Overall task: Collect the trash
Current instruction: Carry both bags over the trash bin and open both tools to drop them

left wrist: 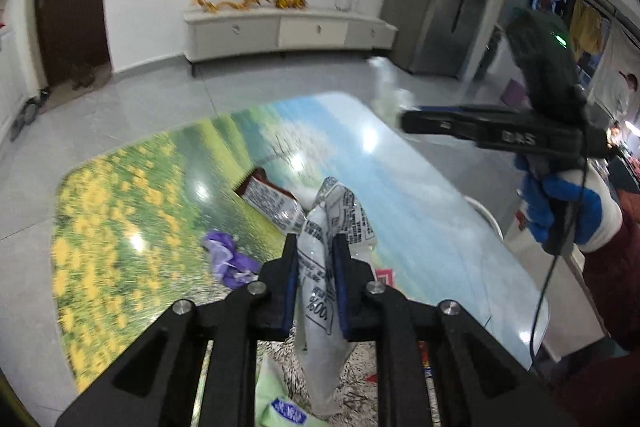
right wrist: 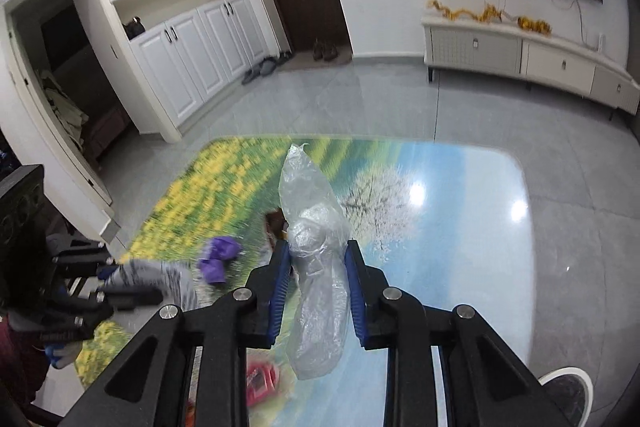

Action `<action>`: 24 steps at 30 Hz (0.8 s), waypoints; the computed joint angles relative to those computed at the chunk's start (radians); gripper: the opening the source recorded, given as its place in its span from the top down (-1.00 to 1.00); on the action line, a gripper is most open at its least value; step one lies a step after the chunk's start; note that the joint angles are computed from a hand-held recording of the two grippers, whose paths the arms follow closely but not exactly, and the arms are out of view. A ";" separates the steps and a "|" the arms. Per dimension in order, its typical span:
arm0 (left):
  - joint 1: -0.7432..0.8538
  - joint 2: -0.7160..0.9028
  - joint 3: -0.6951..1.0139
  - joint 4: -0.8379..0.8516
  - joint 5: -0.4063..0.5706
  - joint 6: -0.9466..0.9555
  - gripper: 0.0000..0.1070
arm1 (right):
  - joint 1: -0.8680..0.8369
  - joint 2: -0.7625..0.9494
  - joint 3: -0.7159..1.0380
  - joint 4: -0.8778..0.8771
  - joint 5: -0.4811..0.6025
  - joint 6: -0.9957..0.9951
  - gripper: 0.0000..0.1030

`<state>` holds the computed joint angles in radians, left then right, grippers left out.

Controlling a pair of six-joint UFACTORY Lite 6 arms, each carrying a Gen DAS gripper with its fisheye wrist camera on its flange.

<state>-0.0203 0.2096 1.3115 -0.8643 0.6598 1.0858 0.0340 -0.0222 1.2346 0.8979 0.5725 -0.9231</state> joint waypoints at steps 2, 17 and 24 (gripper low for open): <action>0.007 -0.067 -0.012 0.020 -0.001 -0.048 0.72 | -0.029 -0.092 -0.031 -0.005 0.033 -0.001 0.50; -0.308 -0.157 0.159 0.349 -0.038 -0.581 0.72 | -0.851 -0.447 -0.095 0.208 0.657 -0.335 0.50; -0.586 0.094 0.390 0.631 -0.042 -0.943 0.72 | -1.209 -0.282 -0.121 0.195 0.787 -0.572 0.50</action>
<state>-0.6062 0.3041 1.7010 -0.2337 0.6178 0.1429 -1.1754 -0.3044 1.1139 1.0927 1.3598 -1.4952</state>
